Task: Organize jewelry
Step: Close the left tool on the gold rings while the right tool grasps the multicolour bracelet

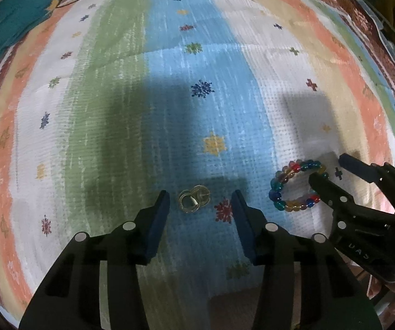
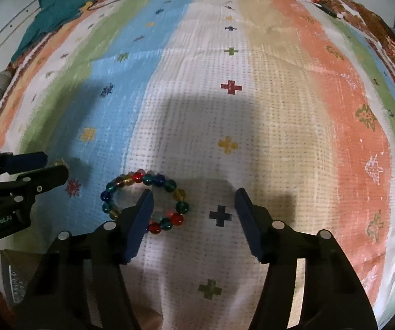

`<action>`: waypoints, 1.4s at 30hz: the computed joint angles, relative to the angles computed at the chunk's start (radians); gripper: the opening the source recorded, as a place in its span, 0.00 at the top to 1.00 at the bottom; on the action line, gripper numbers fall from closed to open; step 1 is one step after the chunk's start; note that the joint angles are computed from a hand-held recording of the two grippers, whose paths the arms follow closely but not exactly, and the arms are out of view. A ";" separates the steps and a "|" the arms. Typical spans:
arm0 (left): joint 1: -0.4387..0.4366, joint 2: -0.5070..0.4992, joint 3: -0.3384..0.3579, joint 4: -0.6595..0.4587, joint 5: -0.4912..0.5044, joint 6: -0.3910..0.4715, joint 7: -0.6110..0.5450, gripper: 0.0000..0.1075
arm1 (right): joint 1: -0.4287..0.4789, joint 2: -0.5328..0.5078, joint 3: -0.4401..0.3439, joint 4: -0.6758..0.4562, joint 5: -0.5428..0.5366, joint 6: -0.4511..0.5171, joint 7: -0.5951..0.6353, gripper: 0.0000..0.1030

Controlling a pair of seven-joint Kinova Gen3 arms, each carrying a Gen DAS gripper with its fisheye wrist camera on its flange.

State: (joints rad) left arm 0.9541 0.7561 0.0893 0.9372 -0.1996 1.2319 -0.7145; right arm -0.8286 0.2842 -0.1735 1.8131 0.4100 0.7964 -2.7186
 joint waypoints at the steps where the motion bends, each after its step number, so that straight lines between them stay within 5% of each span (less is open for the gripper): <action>1: -0.001 0.006 0.000 -0.003 0.001 0.005 -0.001 0.58 | -0.001 0.001 0.001 0.000 0.002 0.002 -0.002 0.44; 5: 0.002 0.018 -0.001 -0.009 -0.002 0.006 -0.009 0.64 | -0.003 0.002 0.002 -0.001 0.006 0.009 -0.009 0.54; 9: 0.000 0.014 0.006 0.008 0.002 -0.016 -0.032 0.80 | 0.000 0.002 0.000 -0.001 0.006 0.006 -0.002 0.69; 14: 0.017 0.021 -0.002 0.006 -0.008 -0.016 -0.028 0.81 | 0.015 -0.006 -0.008 0.012 -0.018 -0.027 0.027 0.88; 42: 0.063 -0.103 0.002 0.092 -0.089 -0.084 0.036 0.87 | -0.083 -0.124 -0.070 0.040 0.213 0.025 -0.215 0.90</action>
State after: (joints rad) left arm 1.0170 0.6529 0.0909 1.0291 -0.2889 1.1483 -0.6780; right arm -0.9115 0.1605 -0.2433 1.8531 0.6232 0.8210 -2.9339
